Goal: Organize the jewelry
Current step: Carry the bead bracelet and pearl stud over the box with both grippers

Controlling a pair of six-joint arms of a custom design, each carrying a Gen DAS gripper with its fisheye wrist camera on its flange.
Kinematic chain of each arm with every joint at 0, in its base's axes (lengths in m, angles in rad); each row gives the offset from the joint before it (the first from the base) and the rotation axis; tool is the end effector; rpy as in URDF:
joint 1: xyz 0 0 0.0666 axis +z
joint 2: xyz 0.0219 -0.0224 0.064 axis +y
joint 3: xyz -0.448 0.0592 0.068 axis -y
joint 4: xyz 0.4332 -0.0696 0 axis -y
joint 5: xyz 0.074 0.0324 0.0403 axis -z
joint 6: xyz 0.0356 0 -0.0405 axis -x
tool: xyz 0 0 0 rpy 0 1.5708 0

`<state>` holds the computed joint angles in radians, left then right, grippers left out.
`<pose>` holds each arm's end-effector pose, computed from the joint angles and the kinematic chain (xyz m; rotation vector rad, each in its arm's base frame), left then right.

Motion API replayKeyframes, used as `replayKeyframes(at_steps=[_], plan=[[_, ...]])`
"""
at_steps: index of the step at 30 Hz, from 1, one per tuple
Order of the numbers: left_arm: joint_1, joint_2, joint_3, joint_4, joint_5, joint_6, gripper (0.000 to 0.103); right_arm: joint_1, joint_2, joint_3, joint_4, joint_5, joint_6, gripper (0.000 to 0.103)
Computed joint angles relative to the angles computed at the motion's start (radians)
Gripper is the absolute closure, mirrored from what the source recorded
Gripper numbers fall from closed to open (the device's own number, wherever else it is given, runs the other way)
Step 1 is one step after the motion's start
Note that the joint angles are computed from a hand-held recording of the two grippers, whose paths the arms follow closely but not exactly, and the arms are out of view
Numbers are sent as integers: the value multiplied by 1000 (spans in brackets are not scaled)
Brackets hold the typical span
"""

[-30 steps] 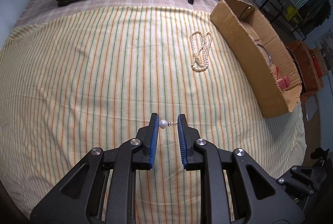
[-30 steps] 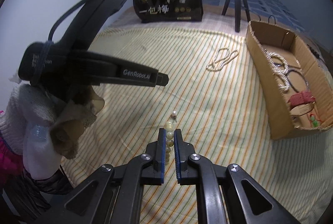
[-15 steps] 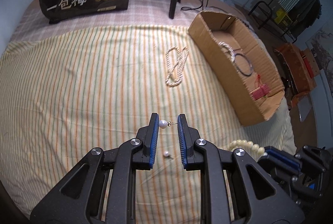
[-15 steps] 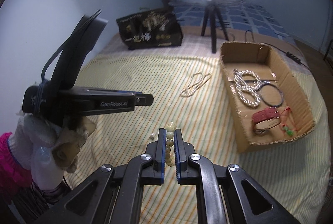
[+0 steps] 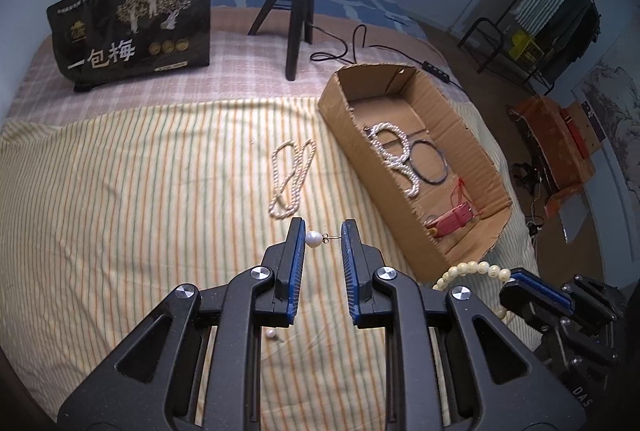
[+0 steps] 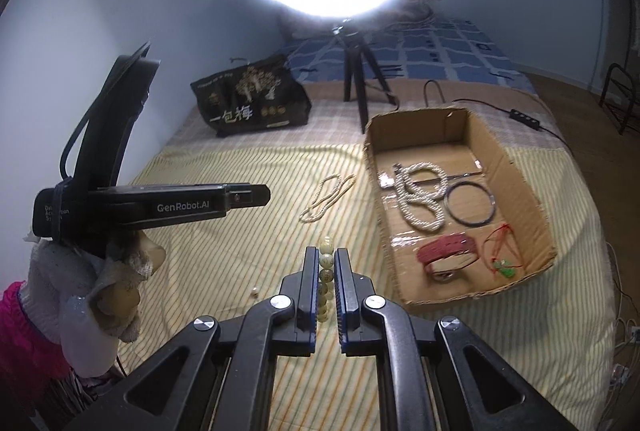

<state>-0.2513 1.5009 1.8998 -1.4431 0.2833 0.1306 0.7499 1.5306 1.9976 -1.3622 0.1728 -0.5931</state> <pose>0.4932 -0.1373 0.6569 0.2599 2.6229 -0.5035 0.3899 0.3542 0.6908 -0.1192 2.4821 0.3744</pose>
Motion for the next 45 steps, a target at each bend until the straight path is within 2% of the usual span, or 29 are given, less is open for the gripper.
replayKeyframes(at_steps=[16,34,45], plan=[[-55,83,110,6,-8,18,86,-85,-60,-41,3,33,-21,98],[-161,263,348,-40,-42,5,86,-172,-74,-88,-5,9,-11,98],[-206,356,441,-62,-83,13,86,-210,-92,-140,4,-10,-32,98]])
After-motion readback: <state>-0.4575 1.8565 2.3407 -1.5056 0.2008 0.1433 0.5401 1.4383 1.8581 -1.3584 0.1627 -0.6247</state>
